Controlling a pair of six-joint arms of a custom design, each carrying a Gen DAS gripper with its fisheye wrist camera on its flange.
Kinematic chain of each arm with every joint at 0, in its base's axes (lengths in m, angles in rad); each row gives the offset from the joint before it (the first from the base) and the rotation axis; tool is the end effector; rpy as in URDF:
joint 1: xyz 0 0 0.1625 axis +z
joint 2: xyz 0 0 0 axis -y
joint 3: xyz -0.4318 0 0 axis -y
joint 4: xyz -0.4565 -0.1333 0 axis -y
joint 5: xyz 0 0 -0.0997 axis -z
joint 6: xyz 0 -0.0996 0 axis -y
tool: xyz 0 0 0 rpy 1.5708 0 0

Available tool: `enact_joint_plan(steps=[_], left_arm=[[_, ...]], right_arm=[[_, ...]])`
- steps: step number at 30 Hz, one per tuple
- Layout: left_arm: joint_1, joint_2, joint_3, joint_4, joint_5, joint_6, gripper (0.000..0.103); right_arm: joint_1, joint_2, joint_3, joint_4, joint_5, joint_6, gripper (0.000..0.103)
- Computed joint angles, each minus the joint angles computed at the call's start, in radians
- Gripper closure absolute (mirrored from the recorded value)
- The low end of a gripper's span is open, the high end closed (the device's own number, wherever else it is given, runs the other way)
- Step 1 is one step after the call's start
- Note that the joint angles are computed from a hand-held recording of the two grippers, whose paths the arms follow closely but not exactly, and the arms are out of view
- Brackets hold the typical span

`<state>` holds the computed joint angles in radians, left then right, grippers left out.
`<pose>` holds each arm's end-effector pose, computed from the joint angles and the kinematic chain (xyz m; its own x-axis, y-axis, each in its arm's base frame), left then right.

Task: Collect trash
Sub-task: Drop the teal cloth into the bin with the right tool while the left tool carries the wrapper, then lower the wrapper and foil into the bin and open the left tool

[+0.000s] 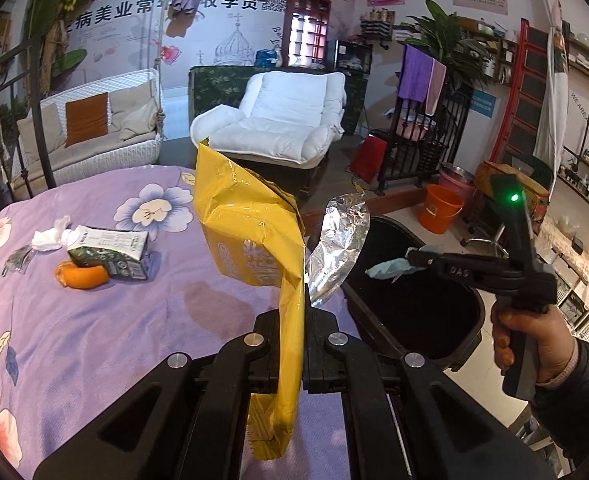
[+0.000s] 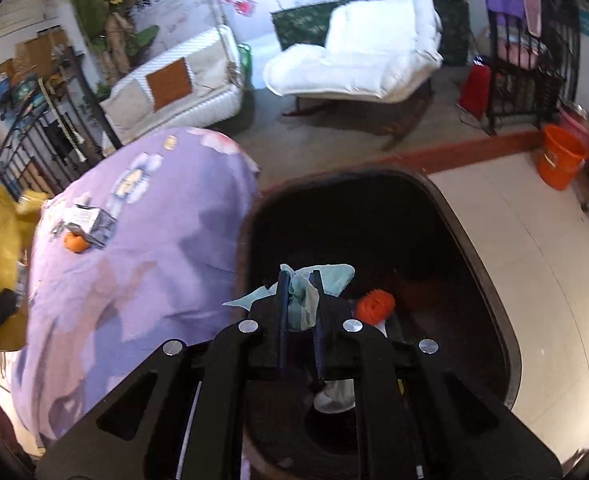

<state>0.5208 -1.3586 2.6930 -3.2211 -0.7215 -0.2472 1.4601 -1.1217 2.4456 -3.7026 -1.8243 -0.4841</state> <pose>-0.1680 -0.3363 0.1093 -0.7166 0.3273 -0.6159 0.6695 0.5704 -0.4759 0.0593 -0.4469 0.1143 -0.8694 -0.0655 0.4898 -0.3709 0.7415 -0.5591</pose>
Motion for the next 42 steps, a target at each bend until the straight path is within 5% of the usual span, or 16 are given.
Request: enact_joint_plan(steps=[5,6,8,9,19,29,42], left_arm=[[0.009,0.034,-0.017,-0.019,-0.019,0.019,0.099],[0.014,0.038,-0.02,-0.02,-0.025,0.023,0.099],[0.019,0.048,-0.027,-0.021,-0.033,0.025,0.099],[0.024,0.053,-0.032,-0.022,-0.039,0.028,0.099],[0.053,0.115,-0.078,-0.035,-0.106,0.076,0.099],[0.101,0.212,-0.172,-0.036,-0.246,0.113,0.099],[0.157,0.379,-0.315,0.055,-0.359,0.087,0.099]], right_arm=[[-0.031,0.045,-0.019,-0.035,-0.029,0.016,0.085],[-0.031,0.055,-0.025,-0.04,-0.042,0.018,0.079],[-0.037,0.067,-0.034,-0.048,-0.065,0.034,0.04],[-0.044,0.068,-0.029,-0.067,-0.059,0.041,0.037],[-0.05,0.028,0.013,-0.117,-0.04,0.05,0.031],[-0.04,-0.028,0.059,-0.216,-0.053,0.014,0.022],[-0.104,-0.137,0.117,-0.278,-0.024,-0.001,0.02]])
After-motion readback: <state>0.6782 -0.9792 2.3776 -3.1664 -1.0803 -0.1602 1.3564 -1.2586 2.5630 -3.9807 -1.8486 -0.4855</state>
